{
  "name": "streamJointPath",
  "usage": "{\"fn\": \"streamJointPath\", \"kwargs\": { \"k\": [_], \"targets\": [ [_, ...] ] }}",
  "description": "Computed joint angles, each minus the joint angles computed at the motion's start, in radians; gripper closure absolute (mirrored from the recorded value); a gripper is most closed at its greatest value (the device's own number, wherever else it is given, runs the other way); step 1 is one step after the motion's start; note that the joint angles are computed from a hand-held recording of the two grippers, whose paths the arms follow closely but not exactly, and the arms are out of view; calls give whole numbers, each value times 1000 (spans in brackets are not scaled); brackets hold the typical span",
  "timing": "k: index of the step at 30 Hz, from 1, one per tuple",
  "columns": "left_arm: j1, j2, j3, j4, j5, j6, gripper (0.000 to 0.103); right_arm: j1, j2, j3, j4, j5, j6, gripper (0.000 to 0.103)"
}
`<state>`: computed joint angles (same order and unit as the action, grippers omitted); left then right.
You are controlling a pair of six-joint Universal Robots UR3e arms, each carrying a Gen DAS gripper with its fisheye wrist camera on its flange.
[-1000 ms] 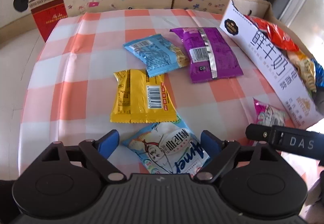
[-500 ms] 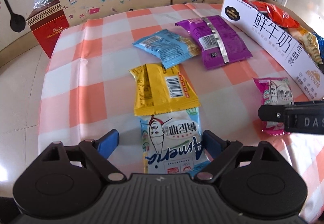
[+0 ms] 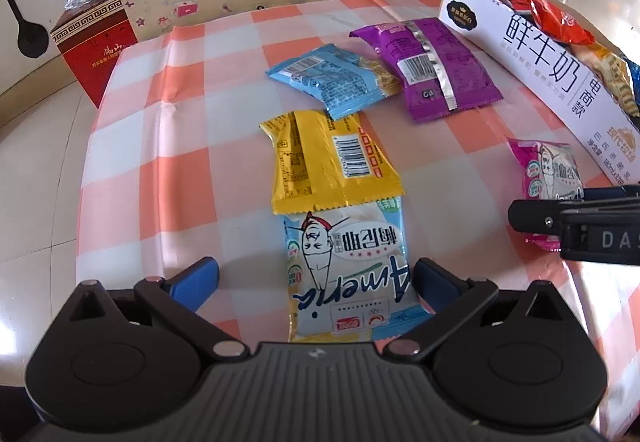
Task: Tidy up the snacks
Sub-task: 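Grasp a white Americ pack with the left gripper while the right grasps the pink-edged one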
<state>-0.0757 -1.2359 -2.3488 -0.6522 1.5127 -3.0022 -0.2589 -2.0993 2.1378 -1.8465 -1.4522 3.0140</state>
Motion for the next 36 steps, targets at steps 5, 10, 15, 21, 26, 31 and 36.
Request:
{"fn": "streamJointPath", "kwargs": {
  "k": [5, 10, 15, 21, 26, 31, 36],
  "targets": [
    [7, 22, -39, 57, -27, 23, 17, 3, -1, 2, -11, -9, -5, 40],
    [12, 47, -66, 105, -67, 84, 52, -4, -11, -8, 4, 11, -31, 45],
    [4, 52, -74, 118, -71, 106, 54, -11, -31, -16, 7, 24, -58, 45],
    [3, 103, -91, 120, -78, 113, 54, -35, -56, -29, 11, 32, -91, 45],
    [9, 158, -92, 119, -100, 126, 54, -74, -96, -43, 36, 52, -130, 45],
    [44, 223, -91, 89, -176, 139, 54, -110, -120, -62, 57, 83, -158, 45],
    [79, 260, -84, 65, -233, 152, 54, -148, -138, -83, 78, 112, -187, 45]
  ]
}}
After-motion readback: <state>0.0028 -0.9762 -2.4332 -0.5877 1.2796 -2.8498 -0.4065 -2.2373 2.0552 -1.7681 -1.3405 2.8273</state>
